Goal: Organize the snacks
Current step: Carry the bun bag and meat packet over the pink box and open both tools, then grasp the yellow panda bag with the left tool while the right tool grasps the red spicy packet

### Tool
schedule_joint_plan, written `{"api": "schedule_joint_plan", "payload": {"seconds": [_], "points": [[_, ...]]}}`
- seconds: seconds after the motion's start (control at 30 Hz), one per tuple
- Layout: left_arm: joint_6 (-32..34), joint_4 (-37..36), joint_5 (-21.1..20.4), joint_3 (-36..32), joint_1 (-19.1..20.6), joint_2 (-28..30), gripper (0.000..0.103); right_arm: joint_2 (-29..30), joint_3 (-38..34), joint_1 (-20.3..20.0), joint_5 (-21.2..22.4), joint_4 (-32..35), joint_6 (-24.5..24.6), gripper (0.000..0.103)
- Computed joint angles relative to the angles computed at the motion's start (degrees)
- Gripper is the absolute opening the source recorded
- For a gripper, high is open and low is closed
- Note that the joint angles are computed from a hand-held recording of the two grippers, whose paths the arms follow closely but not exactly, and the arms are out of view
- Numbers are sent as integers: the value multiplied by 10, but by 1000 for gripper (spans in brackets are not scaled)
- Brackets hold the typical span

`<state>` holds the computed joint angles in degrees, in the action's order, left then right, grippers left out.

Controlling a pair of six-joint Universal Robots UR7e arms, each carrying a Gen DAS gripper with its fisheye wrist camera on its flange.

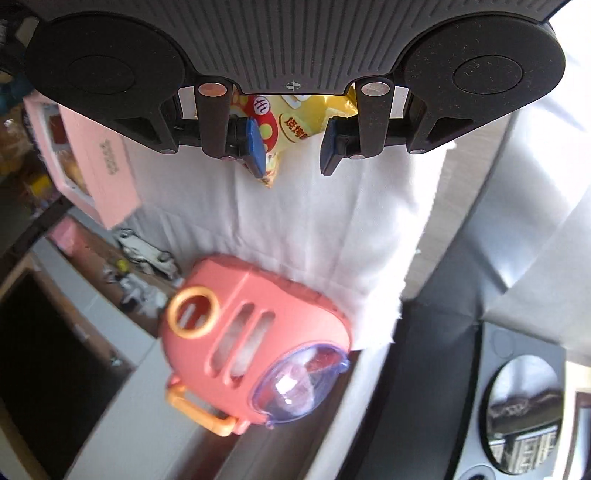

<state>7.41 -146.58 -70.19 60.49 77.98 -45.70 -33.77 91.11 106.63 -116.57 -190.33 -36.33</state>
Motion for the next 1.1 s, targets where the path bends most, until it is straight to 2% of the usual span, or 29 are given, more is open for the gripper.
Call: {"api": "schedule_joint_plan", "payload": {"seconds": [0.13, 0.3, 0.47, 0.63, 0.77, 0.9, 1.1], "points": [[11, 17, -16, 48, -3, -28, 38, 27, -32, 10, -12, 44, 13, 76], [22, 17, -30, 116, -16, -57, 40, 43, -50, 22, -2, 64, 15, 76], [49, -32, 24, 158, -36, -65, 47, 58, -67, 28, -8, 61, 8, 76], [80, -42, 51, 158, -46, -53, 55, 70, -79, 24, -39, 30, 2, 76], [108, -61, 75, 170, -54, -50, 58, 64, -71, 14, -57, 30, 17, 76], [119, -66, 85, 174, -57, -49, 59, 56, -58, 0, -38, 22, 51, 82], [125, -51, 81, 185, -59, -61, 60, 66, -48, -3, -29, -26, 43, 86]]}}
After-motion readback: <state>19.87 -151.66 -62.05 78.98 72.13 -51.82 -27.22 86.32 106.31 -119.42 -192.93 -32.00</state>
